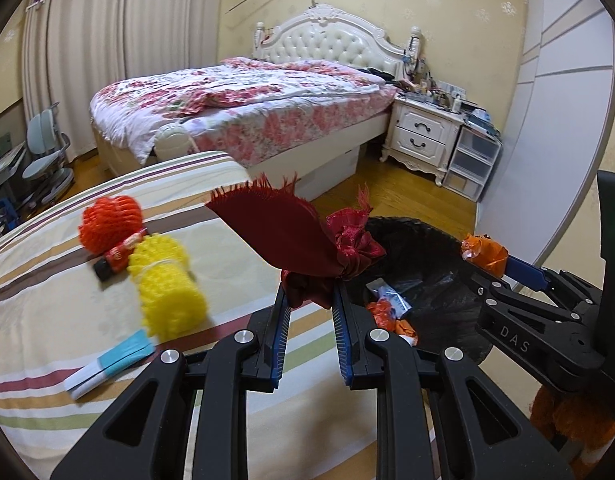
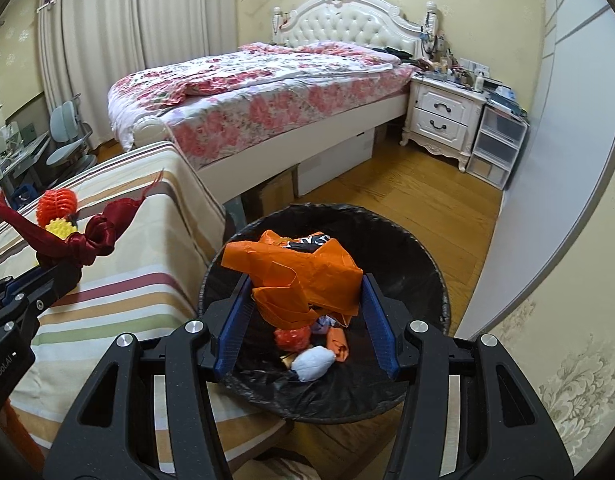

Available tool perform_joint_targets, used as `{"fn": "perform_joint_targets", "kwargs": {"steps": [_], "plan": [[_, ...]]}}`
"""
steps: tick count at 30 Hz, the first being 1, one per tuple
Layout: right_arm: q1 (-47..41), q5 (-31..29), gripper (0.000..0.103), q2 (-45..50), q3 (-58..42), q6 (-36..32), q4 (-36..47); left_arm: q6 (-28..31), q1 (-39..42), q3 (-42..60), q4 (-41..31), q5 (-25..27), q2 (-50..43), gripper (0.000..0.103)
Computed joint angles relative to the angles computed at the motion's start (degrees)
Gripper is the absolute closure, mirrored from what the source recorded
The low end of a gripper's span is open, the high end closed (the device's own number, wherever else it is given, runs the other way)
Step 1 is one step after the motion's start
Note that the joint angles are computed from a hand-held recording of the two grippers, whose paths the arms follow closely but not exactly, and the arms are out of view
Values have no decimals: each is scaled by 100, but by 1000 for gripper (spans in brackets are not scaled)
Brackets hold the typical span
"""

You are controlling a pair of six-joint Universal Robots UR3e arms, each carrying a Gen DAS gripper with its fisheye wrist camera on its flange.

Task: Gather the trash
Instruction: 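Carry the red fringed item and orange bag over the black bin and open both tools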

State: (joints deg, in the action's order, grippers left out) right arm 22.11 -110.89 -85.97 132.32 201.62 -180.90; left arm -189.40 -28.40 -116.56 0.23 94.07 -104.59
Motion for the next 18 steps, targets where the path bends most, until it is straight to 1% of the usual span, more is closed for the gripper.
{"fn": "perform_joint_targets", "kwargs": {"steps": [9, 15, 18], "plan": [[-686, 445, 51, 4, 404, -284, -453, 6, -364, 1143, -404, 205, -908, 81], [-1080, 738, 50, 108, 539, -423, -690, 90, -578, 1932, -705, 446, -1485, 81], [-1244, 877, 50, 158, 586, -489, -775, 80, -621, 2238, -876, 446, -1691, 81]]}}
